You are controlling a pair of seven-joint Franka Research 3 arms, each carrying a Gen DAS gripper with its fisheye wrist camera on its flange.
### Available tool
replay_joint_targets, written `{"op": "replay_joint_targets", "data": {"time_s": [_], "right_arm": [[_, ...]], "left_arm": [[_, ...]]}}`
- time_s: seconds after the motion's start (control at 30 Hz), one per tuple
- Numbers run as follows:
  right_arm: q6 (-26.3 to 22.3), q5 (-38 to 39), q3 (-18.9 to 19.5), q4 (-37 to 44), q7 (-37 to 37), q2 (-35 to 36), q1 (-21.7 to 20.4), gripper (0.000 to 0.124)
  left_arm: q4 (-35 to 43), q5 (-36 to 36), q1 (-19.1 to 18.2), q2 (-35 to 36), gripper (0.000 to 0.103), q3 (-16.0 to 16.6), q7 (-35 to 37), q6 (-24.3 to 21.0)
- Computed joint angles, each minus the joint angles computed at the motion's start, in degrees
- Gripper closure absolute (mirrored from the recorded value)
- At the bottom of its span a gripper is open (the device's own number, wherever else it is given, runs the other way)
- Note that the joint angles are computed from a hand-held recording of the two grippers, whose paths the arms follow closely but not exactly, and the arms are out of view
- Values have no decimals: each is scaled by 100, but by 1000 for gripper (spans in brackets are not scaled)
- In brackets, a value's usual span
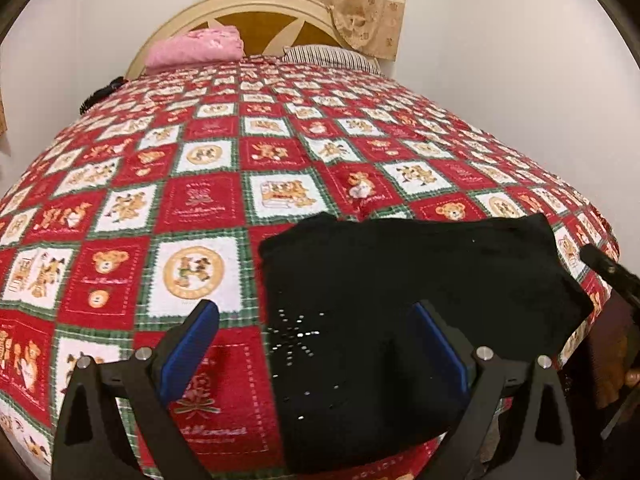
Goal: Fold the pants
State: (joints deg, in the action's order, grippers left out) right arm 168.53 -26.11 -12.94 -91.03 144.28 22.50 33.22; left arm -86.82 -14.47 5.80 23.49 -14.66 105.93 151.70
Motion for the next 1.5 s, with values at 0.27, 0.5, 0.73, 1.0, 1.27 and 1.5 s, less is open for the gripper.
{"op": "replay_joint_targets", "data": {"time_s": [0.27,0.5,0.73,1.0,1.27,1.5], "right_arm": [[-137,357,120,-67,92,141,-99,60],[23,781,192,-183,-28,184,-138,60],[4,1054,272,-219,-303,169,-138,60],[-26,1243,318,-175,-537,204,-148,60],[-147,684,-172,-161,60,157,194,60],[274,1305,438,-281,-322,223,-252,60]], "left_arm": [[371,673,-339,239,4,280,-738,-628],[345,606,-251,249,3,206,-924,-787],[340,617,-269,254,2,204,-1008,-771],[245,549,-232,207,2,159,-950,-697],[128,19,-40,156,2,-22,-659,-579],[-145,288,-215,45,0,97,-655,-275]]}}
